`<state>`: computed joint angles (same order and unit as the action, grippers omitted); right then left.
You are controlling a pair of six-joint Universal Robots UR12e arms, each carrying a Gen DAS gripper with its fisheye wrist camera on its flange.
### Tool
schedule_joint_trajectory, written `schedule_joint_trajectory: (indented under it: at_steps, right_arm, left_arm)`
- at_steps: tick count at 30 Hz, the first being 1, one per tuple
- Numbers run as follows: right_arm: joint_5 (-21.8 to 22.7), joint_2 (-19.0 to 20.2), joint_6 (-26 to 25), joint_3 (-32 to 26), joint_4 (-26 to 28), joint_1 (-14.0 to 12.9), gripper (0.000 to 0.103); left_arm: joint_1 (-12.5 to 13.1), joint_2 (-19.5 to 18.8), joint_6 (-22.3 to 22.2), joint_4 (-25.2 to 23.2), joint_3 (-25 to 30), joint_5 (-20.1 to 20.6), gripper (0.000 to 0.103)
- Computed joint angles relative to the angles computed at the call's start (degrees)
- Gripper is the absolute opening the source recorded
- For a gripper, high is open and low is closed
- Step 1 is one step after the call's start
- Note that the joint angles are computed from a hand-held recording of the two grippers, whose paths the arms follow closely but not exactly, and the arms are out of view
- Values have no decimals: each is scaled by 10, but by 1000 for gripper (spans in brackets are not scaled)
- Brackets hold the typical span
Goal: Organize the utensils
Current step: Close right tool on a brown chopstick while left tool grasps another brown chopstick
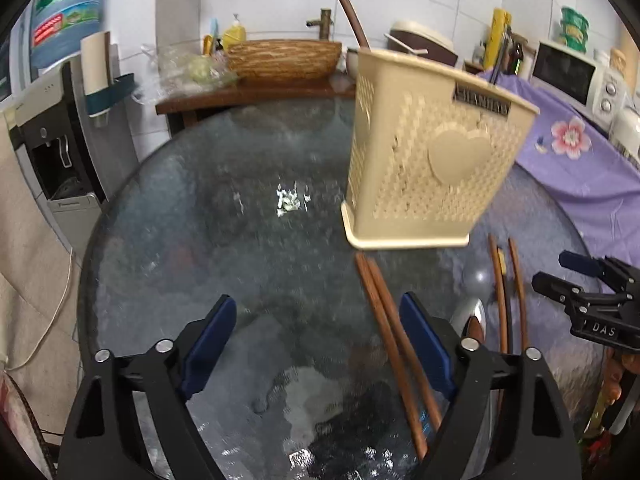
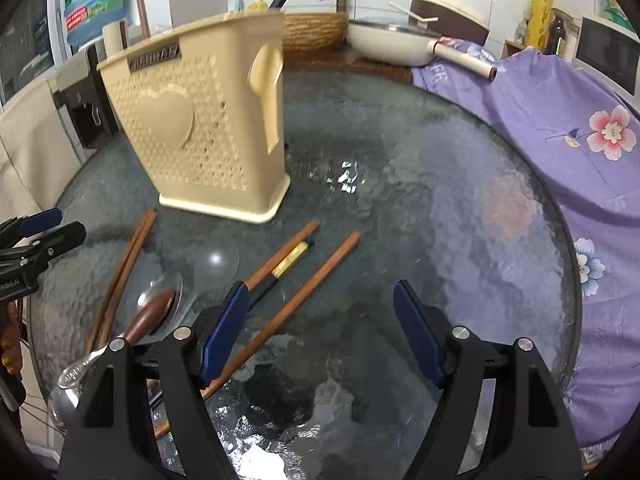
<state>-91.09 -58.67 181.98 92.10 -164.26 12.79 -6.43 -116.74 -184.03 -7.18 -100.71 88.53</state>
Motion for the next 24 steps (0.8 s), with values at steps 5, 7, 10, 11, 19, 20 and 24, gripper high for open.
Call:
schedule_joint_trajectory:
  at_steps: [5,7,10,11,19,20,24]
  right_arm:
    - [-14,5,-14,-2,19,11,68]
    - [-32,8,-17,-4,24,15,65]
    - [-18,7,-10,-1,26,12,61]
    - [-14,7,-4,0,27,11,61]
    - [-17,8,-8,1,22,11,60]
    - [-18,9,-10,0,22,11,60]
    - [-26,8,-24,2,19,15,59]
  left_arm:
    - [-5,-2,15,-15,-3,-6,72]
    - [-8,-2,24,-21,-3,-7,68]
    - [-9,-3,32,-28,-3,-13,66]
    - [-10,-4,33,-30,-3,-17,65]
    - [-13,-8,41,-55,5,-25,56]
    - [-15,-8,43,-50,4,-21,54]
    - [-18,-7,52,-52,2,-5,46]
